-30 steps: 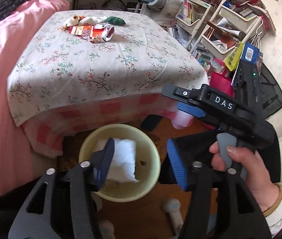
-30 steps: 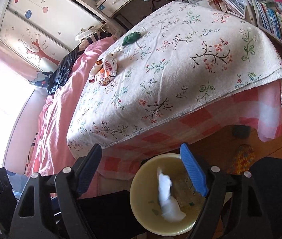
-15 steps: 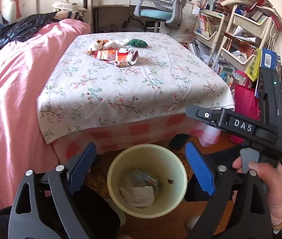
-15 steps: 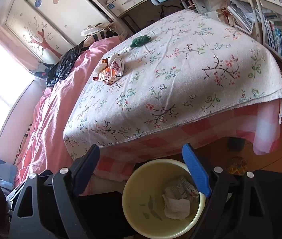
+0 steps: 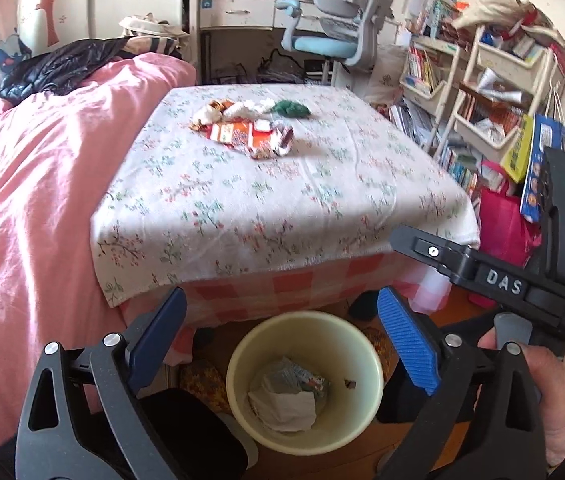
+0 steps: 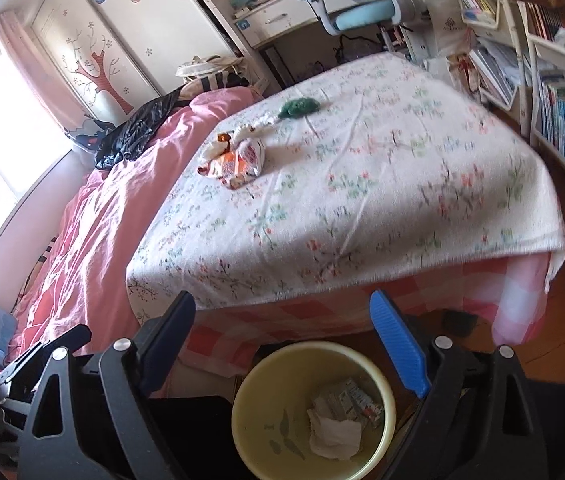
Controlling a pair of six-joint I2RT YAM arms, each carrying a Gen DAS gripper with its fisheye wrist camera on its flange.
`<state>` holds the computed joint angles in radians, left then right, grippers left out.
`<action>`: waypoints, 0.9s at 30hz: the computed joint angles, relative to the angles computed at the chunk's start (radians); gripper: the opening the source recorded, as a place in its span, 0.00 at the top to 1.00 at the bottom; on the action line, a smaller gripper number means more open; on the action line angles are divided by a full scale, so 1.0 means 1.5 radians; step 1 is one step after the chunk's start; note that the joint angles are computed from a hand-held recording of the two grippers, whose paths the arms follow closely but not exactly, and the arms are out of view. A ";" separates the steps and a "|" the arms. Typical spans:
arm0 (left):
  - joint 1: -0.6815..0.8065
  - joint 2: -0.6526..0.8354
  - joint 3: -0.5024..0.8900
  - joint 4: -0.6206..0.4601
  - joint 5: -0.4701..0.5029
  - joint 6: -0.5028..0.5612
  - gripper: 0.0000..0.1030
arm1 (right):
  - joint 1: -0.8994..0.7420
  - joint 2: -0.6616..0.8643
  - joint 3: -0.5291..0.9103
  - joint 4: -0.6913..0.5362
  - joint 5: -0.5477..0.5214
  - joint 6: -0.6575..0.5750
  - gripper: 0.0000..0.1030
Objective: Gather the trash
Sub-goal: 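Return both open tools above the remaining wrappers on the table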
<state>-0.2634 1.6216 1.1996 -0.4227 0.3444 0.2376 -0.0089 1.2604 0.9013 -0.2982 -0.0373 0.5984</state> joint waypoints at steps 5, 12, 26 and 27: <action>0.003 0.033 0.084 0.009 -0.015 -0.039 0.07 | -0.005 0.008 0.090 -0.019 0.030 -0.089 0.12; 0.007 0.159 0.289 -0.005 -0.029 -0.119 0.07 | -0.047 0.088 0.261 -0.044 0.045 -0.248 0.07; -0.021 0.453 0.719 -0.089 -0.068 -0.123 0.07 | -0.107 0.222 0.350 -0.002 0.042 -0.291 0.07; -0.022 0.490 0.782 -0.117 -0.073 -0.124 0.07 | -0.109 0.234 0.362 -0.003 0.042 -0.288 0.07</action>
